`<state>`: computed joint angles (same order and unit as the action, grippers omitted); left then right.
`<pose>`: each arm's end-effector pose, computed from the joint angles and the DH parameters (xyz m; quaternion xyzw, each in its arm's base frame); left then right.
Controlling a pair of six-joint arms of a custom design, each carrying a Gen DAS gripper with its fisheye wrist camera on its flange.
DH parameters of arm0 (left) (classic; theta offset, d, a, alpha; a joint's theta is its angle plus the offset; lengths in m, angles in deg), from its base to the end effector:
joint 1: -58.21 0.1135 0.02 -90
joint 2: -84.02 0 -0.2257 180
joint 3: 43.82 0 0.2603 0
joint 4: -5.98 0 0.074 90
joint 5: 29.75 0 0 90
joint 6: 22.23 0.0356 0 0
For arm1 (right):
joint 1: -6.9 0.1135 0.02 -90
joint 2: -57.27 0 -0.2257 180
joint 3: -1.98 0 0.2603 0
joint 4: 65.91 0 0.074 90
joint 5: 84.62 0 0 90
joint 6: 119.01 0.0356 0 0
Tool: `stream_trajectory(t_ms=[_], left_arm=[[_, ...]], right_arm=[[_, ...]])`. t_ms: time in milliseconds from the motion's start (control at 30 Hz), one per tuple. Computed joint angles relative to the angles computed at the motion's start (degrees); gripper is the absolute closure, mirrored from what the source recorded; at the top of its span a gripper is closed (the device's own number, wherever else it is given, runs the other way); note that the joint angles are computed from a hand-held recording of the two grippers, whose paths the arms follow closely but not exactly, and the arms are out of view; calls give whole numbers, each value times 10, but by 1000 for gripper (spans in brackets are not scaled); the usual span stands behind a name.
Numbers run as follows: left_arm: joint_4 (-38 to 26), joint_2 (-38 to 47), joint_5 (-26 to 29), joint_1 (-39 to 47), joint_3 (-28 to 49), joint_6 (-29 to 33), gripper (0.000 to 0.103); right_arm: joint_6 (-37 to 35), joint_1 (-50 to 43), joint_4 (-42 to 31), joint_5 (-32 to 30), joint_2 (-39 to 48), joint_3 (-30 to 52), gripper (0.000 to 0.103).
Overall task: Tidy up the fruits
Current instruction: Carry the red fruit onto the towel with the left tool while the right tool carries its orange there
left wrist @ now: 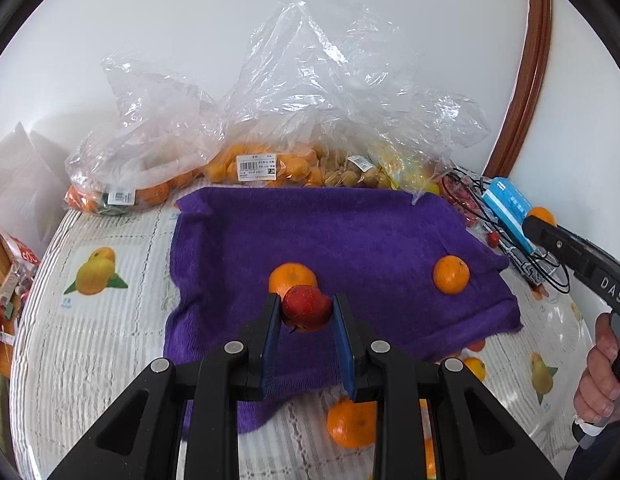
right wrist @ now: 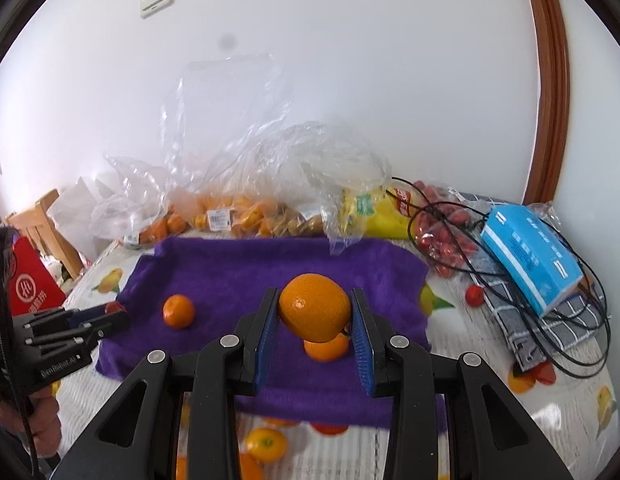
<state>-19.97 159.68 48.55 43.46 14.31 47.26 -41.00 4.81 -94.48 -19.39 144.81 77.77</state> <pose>0.2835 -0.0672 0.1789 -0.0861 0.9108 -0.0297 0.4028 0.3465 0.0023 0.2172 -0.1662 0.8753 0.1429 0.4311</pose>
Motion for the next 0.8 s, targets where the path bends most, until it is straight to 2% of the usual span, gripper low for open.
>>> stream_trajectory(t_ms=[100,300,467,800], left_arm=[[3,29,6,8,24,6,78],[30,75,13,27,48,10,78],[55,88,26,46,40,0,78],[72,108,38,74,33,-16,78]], right_arm=[[14,2,0,-4,32,34,68],[18,-4,33,-1,83,47,68],[13,-7,15,12,142,75,68],[7,-9,11,27,160,78,68]])
